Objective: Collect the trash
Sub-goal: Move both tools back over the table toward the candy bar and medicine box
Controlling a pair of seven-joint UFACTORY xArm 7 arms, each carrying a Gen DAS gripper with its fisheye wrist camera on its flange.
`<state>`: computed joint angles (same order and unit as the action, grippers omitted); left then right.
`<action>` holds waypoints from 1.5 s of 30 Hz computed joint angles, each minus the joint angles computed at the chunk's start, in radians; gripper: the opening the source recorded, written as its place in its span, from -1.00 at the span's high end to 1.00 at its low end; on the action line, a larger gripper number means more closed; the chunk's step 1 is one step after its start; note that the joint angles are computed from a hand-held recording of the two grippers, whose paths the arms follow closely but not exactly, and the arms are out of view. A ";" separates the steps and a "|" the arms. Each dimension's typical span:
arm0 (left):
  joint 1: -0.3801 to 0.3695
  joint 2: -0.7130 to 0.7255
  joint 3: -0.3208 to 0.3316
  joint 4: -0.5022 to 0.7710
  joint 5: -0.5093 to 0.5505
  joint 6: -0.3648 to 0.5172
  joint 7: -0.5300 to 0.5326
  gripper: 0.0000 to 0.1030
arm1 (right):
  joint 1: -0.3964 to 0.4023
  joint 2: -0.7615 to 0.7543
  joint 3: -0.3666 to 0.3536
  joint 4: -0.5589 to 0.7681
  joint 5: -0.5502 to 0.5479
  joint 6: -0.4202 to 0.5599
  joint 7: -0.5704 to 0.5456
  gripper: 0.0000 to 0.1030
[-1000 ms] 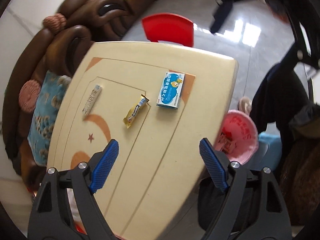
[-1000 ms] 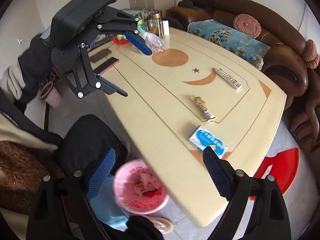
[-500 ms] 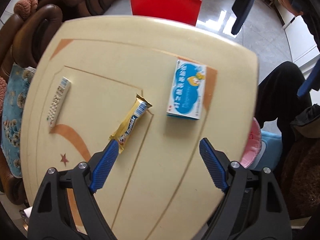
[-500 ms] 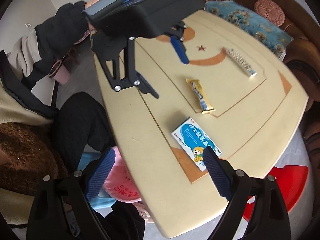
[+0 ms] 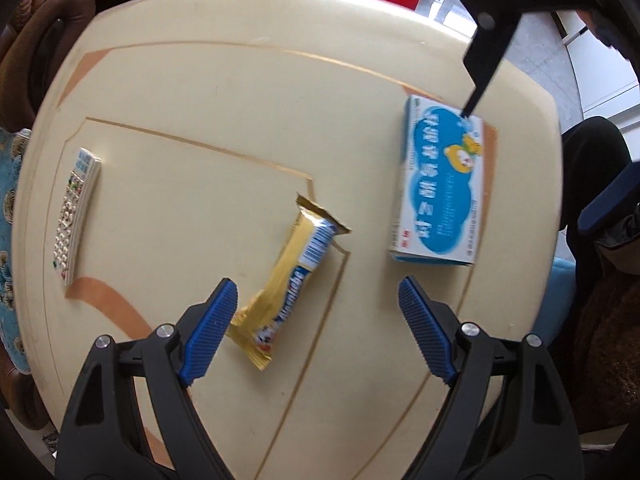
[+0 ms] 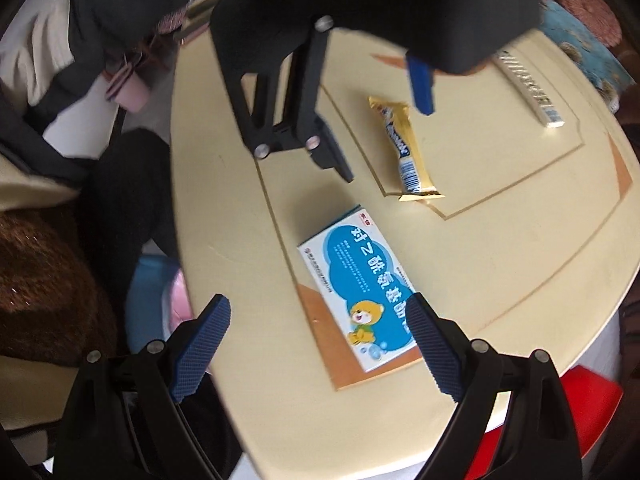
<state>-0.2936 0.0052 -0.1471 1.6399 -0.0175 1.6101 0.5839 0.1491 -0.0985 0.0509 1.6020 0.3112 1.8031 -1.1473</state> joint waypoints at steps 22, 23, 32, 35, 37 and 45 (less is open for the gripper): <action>0.006 0.068 0.008 -0.034 0.032 -0.030 0.056 -0.58 | 0.030 0.055 0.030 -0.060 -0.082 -0.124 -0.075 -0.69; 0.006 0.066 0.008 -0.037 0.031 -0.035 0.060 -0.58 | 0.030 0.057 0.030 -0.060 -0.081 -0.120 -0.078 -0.69; 0.011 0.020 0.009 -0.077 0.032 -0.058 0.077 -0.58 | 0.025 0.028 0.024 -0.151 -0.092 -0.204 -0.120 -0.58; 0.011 0.024 0.008 -0.069 0.035 -0.056 0.074 -0.56 | 0.025 0.017 0.024 -0.169 -0.077 -0.229 -0.104 -0.55; 0.012 0.026 0.009 -0.064 0.036 -0.052 0.063 -0.54 | 0.027 -0.002 0.025 -0.196 -0.070 -0.264 -0.083 -0.54; 0.009 0.025 0.006 -0.040 0.030 -0.042 0.002 0.13 | 0.020 -0.135 0.006 -0.370 0.007 -0.416 0.153 -0.38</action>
